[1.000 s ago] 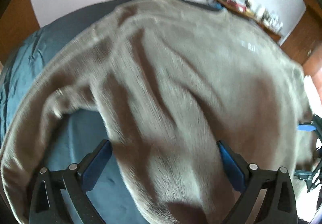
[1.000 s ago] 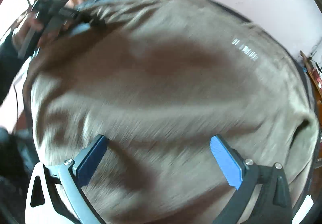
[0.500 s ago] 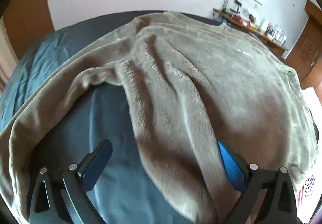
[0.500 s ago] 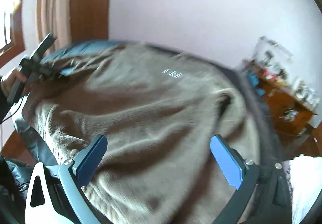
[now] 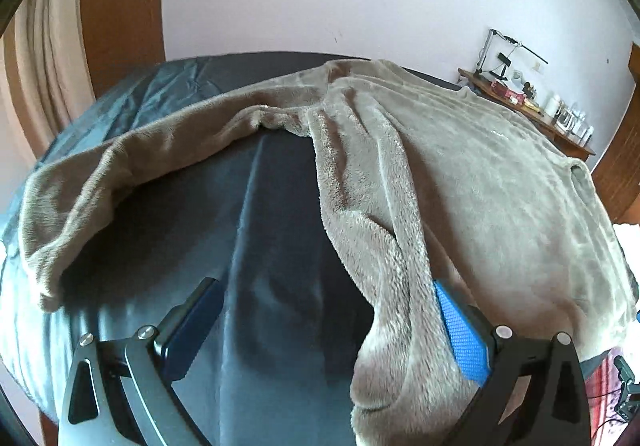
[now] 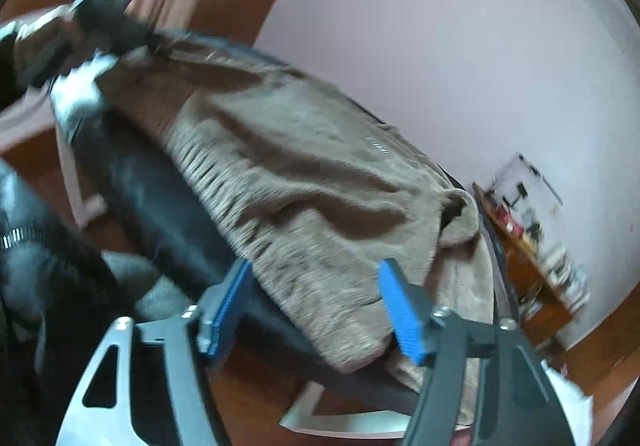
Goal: Fold clothes
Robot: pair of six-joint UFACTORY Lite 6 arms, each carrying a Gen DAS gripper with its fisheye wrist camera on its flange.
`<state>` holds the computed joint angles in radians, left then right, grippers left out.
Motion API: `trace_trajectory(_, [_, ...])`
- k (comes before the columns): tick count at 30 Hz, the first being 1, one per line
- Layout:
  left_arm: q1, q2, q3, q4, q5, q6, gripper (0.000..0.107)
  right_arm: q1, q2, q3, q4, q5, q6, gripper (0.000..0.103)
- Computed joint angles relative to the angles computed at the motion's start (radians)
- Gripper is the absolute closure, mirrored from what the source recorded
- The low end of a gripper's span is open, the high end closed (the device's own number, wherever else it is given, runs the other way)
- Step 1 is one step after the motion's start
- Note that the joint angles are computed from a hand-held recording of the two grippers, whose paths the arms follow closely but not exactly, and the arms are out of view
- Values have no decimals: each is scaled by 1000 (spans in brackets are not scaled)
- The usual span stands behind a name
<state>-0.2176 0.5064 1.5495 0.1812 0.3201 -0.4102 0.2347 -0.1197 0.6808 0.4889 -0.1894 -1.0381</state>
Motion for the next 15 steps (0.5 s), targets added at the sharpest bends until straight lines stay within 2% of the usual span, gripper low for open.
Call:
trace_trajectory(4, [-17,-27,-49,61,-28,-63,4,33,46,-33,185,-101,-222,39])
trace_trajectory(9, [-5,-27,-82,-48,-59,8,4,65,103,-24,322,-231,-322,47])
trace_trajectory(11, [6,-33,-100,-110,-69,61,4,74,123,-9,349,-271,-324,49])
trace_trajectory(15, [0,-28,-113,22,-73,-74,4,93,148,16,348,-383,-262,49])
